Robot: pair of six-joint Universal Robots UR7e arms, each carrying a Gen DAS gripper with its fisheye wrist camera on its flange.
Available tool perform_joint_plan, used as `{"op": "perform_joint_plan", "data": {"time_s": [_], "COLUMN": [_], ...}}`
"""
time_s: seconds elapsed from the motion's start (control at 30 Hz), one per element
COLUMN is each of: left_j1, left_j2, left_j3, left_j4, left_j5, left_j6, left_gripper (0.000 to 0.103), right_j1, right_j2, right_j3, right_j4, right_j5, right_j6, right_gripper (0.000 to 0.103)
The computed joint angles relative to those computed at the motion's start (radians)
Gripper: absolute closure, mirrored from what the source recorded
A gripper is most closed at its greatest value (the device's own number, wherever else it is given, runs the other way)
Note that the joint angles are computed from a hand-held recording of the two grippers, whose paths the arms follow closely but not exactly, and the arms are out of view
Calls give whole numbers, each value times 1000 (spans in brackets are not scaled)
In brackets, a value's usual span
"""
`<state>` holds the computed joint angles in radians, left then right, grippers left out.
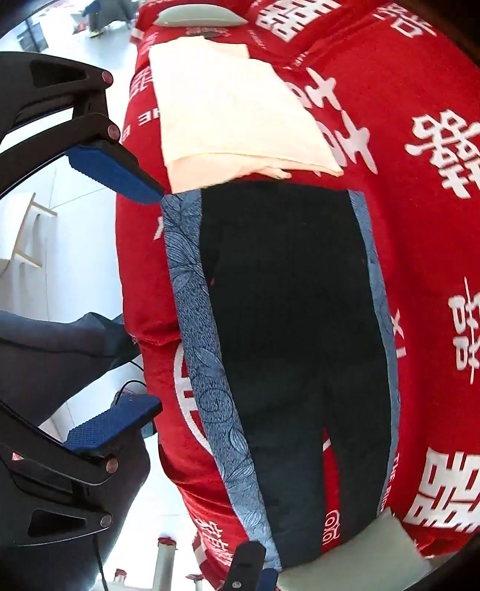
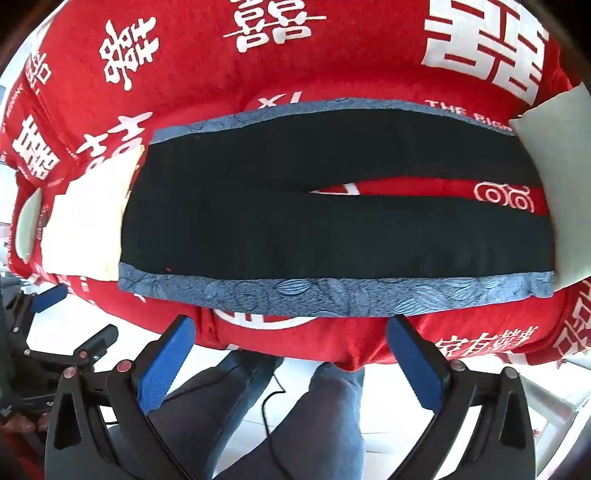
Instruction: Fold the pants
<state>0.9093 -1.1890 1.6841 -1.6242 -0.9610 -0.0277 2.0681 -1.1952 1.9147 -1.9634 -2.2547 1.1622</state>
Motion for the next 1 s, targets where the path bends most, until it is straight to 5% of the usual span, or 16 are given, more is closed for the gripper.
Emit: {"op": "perform_joint_plan", "data": {"time_s": [0.37, 1.0], "left_j1": [-86, -94], "left_j2": [13, 5], "left_j3": [-14, 2], "left_j4": [72, 43], "left_j5": [34, 37], "left_j6": [-97, -95], "left_gripper": [0, 0], "right_j1": [13, 2], "right_j2": [42, 31], "right_j3": [-46, -44], "right_j4": [75, 131], "right_j5": [-10, 3], "right_j6": [-21, 37], "right_gripper": [0, 0]}}
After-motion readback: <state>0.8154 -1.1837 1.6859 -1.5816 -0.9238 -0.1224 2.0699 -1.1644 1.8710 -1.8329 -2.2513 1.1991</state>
